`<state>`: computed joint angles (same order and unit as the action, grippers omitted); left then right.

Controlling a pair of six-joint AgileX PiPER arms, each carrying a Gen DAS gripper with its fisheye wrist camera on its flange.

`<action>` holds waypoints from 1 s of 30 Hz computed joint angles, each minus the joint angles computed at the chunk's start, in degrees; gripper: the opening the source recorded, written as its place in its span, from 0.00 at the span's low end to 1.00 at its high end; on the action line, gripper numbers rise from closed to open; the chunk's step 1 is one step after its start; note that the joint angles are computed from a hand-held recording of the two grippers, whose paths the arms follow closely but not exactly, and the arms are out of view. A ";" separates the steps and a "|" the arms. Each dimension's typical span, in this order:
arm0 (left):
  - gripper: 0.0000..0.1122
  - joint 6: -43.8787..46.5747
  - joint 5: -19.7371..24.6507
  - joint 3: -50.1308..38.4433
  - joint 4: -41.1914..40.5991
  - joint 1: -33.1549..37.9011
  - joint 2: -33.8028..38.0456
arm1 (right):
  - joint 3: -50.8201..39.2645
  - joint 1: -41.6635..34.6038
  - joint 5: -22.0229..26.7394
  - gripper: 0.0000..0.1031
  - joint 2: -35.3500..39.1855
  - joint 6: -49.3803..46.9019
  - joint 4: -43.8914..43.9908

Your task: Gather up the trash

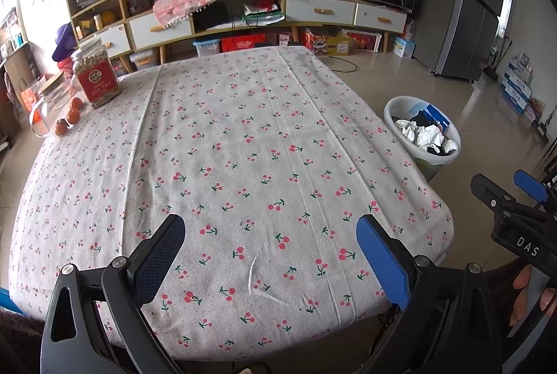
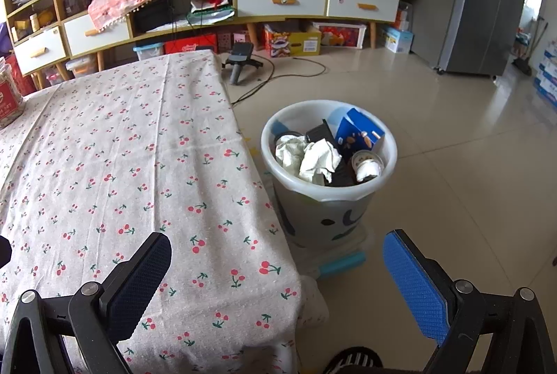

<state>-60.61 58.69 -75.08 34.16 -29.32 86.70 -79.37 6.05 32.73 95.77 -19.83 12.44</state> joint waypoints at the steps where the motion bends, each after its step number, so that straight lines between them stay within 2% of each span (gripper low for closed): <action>1: 0.89 0.12 -0.04 0.05 -0.13 0.06 -0.02 | -0.01 -0.01 -0.05 0.97 0.04 0.00 -0.03; 20: 0.89 1.02 -0.11 0.17 -0.61 0.46 -0.43 | 0.08 0.06 -0.09 0.97 -0.02 0.16 -0.17; 30: 0.89 2.83 -2.69 1.17 -2.56 1.42 -1.45 | -0.01 -0.05 0.34 0.97 -0.09 -0.88 0.91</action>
<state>-57.78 56.00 -73.90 31.60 -27.89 85.25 -79.38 6.00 33.07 95.68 -20.72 13.35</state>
